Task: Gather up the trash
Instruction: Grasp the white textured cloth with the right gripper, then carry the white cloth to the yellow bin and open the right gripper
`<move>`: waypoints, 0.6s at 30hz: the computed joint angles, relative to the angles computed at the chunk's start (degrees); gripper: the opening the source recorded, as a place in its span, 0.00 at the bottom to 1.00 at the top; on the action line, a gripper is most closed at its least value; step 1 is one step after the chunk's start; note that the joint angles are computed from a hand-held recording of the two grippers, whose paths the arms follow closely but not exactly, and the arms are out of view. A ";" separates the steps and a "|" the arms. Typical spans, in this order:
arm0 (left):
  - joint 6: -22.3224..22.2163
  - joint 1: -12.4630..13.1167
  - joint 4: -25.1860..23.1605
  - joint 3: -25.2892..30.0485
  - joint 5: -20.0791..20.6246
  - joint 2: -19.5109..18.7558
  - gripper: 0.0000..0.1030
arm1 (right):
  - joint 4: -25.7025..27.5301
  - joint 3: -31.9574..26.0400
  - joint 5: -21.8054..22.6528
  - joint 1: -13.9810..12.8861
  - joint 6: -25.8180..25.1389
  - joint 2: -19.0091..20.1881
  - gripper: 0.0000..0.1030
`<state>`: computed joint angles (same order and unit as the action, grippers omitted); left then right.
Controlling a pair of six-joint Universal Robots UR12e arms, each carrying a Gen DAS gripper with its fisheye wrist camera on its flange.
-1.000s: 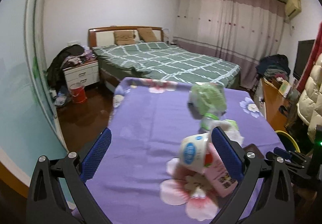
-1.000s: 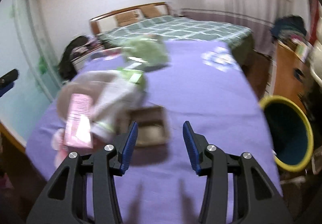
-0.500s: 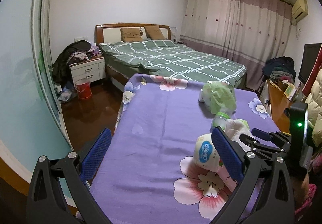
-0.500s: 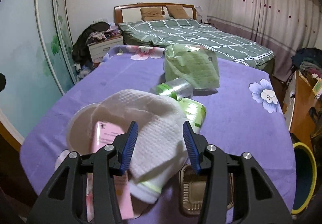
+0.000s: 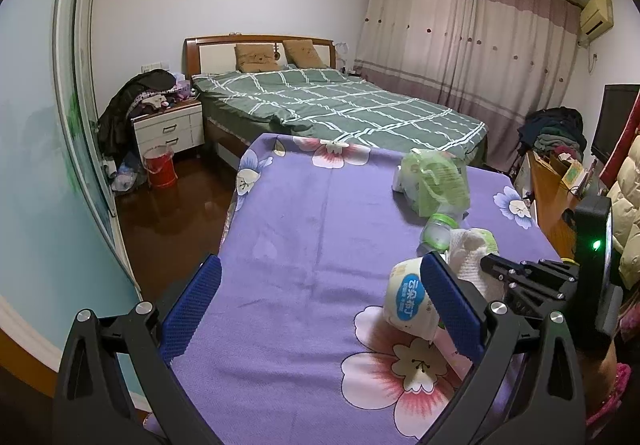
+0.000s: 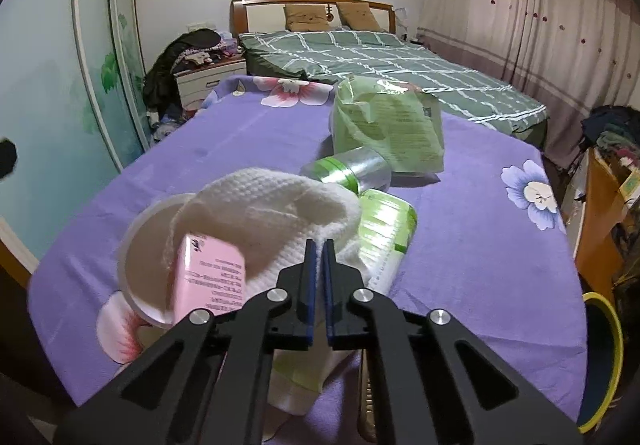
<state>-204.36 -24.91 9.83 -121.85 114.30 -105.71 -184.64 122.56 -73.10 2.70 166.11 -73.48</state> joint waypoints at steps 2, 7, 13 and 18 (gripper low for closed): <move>-0.18 0.08 -0.03 0.01 -0.30 -0.08 0.95 | -0.25 -0.05 1.76 -0.61 1.10 -0.36 0.03; -0.09 0.06 -0.20 0.24 -0.96 -0.29 0.95 | -1.35 -0.21 5.29 -2.16 3.90 -1.58 0.03; 0.31 -0.04 -0.36 0.55 -1.71 -0.54 0.95 | -4.04 -0.69 6.22 -3.37 6.65 -2.59 0.03; 0.81 -0.34 -0.86 1.23 -2.04 -0.94 0.95 | -5.95 -1.03 6.26 -4.12 8.49 -3.15 0.03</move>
<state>-203.55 -25.25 8.96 -120.62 112.26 -106.65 -190.59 121.53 -66.84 -1.42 174.60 -76.63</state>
